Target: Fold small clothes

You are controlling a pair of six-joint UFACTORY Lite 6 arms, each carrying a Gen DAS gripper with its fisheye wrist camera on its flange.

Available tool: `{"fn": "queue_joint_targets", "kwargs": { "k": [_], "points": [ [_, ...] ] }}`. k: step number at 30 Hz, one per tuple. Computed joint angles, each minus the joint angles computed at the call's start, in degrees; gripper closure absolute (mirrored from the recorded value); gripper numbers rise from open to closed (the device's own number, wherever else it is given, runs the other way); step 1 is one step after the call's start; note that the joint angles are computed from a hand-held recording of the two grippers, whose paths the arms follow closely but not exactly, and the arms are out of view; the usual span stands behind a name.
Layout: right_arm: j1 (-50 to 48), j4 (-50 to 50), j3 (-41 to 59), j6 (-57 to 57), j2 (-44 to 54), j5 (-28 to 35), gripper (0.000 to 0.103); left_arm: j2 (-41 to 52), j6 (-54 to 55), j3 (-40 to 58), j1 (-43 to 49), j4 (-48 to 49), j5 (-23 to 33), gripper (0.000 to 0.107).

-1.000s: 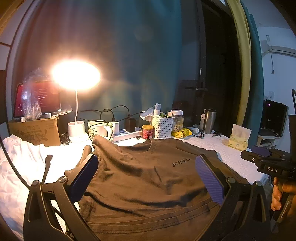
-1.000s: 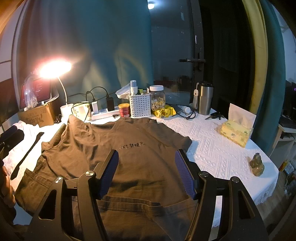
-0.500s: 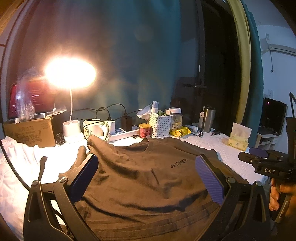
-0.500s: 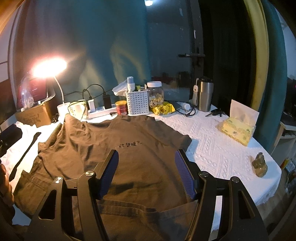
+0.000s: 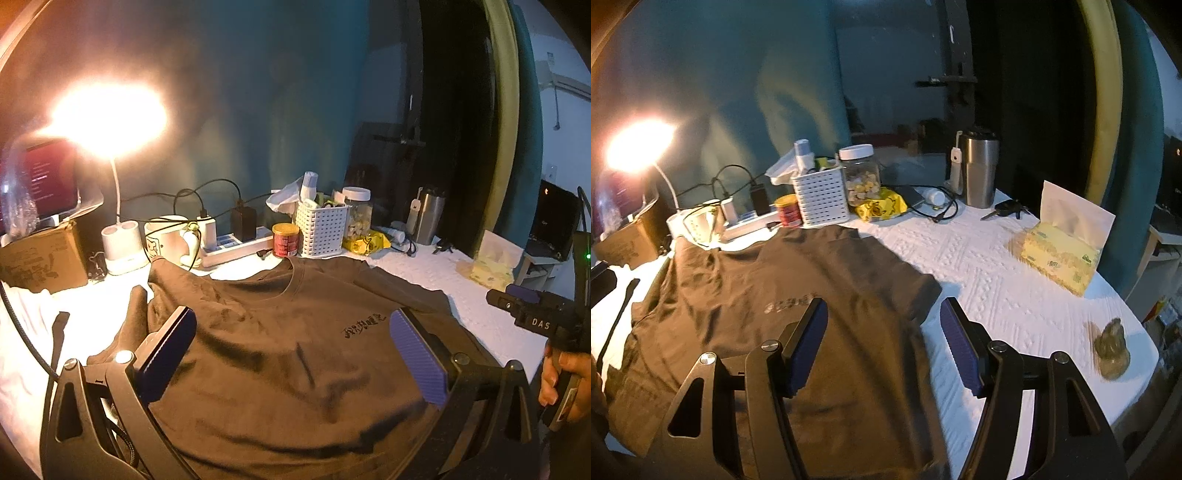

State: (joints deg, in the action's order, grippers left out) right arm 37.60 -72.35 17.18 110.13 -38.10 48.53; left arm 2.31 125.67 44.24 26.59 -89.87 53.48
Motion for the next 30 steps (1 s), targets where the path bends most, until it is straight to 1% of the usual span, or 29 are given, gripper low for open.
{"fn": "queue_joint_targets", "kwargs": {
  "k": [6,10,13,17,22,27,30],
  "points": [
    [-18.05,-4.81,2.28,-6.34,3.89,-15.43,0.036,3.47,-1.96,3.44,-5.91,-2.9,-5.63,0.004],
    [-27.57,-8.86,6.84,-9.45,11.1,-25.64,0.036,6.87,-3.49,6.51,-9.28,-3.64,-8.93,0.004],
    [-31.05,-12.71,10.56,-9.27,16.91,-29.44,0.036,9.2,-4.09,8.76,-11.38,-4.56,-10.9,0.004],
    [-36.3,-21.8,15.98,-3.69,25.45,-35.25,0.036,12.13,-4.61,12.01,-13.68,-5.88,-13.28,0.004],
    [-40.05,-33.45,22.79,4.35,34.81,-38.64,0.036,17.3,-5.69,17.33,-16.02,-6.92,-16.41,0.004],
    [-43.19,-46.19,30.67,14.85,44.86,-41.92,0.037,23.32,-7.46,23.24,-18.31,-7.01,-19.99,0.004],
    [-44.23,-56.59,35.32,24.68,50.67,-43.58,0.038,26.14,-8.88,26.18,-19.37,-6.34,-21.74,0.004]
  ]
}}
